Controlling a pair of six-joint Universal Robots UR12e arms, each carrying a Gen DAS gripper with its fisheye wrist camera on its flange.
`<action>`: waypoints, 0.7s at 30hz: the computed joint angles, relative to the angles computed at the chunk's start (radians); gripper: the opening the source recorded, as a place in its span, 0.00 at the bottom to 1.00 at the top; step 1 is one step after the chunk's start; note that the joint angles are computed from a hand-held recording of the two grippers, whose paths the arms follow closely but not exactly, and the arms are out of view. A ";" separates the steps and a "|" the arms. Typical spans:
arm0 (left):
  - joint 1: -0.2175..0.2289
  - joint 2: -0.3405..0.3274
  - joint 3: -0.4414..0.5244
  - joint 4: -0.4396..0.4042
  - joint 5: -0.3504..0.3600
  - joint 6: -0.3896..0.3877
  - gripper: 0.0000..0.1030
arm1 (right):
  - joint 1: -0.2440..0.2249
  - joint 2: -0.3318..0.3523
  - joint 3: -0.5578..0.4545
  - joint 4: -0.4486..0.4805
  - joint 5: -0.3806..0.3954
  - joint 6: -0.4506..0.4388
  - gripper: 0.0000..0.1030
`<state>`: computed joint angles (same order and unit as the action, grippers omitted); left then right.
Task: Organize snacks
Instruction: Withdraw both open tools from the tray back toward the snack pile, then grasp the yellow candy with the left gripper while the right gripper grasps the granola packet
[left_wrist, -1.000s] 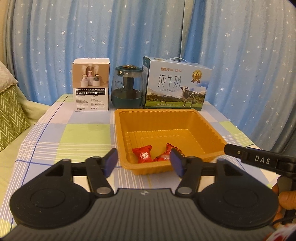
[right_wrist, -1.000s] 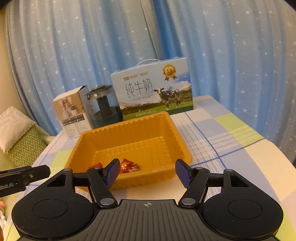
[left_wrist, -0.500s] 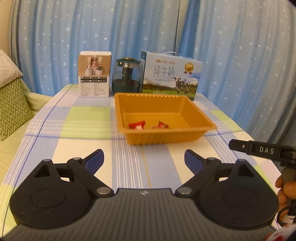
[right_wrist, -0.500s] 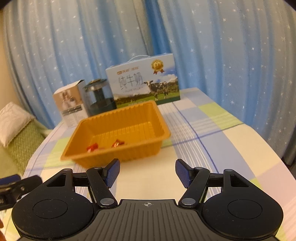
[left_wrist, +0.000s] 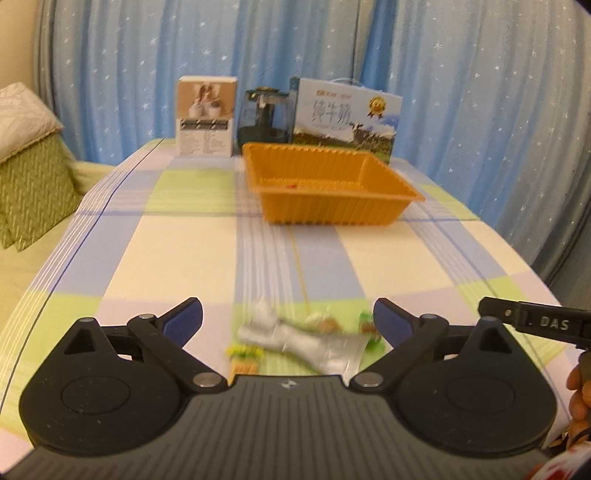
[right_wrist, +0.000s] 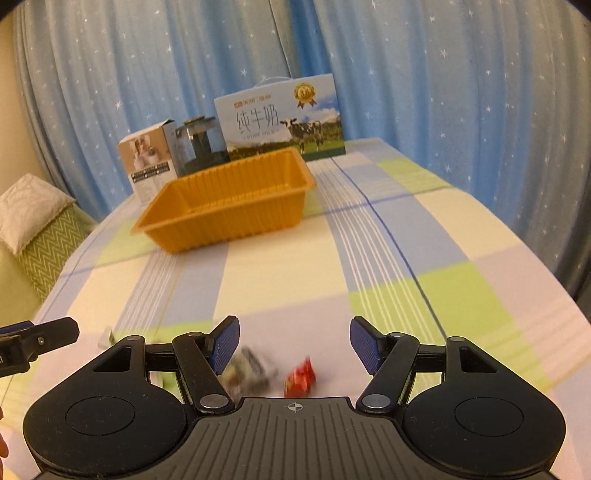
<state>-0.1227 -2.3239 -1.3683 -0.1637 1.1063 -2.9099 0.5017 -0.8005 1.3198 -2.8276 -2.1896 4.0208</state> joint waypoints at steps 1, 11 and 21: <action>0.003 0.005 -0.010 -0.001 0.005 -0.001 0.95 | 0.004 0.001 0.002 -0.004 0.006 -0.003 0.64; 0.015 0.011 -0.032 0.000 0.065 -0.010 0.95 | 0.002 0.042 -0.047 -0.037 0.186 0.006 0.64; 0.017 -0.002 -0.015 -0.027 0.057 -0.046 0.95 | -0.024 0.079 -0.110 0.050 0.207 0.073 0.64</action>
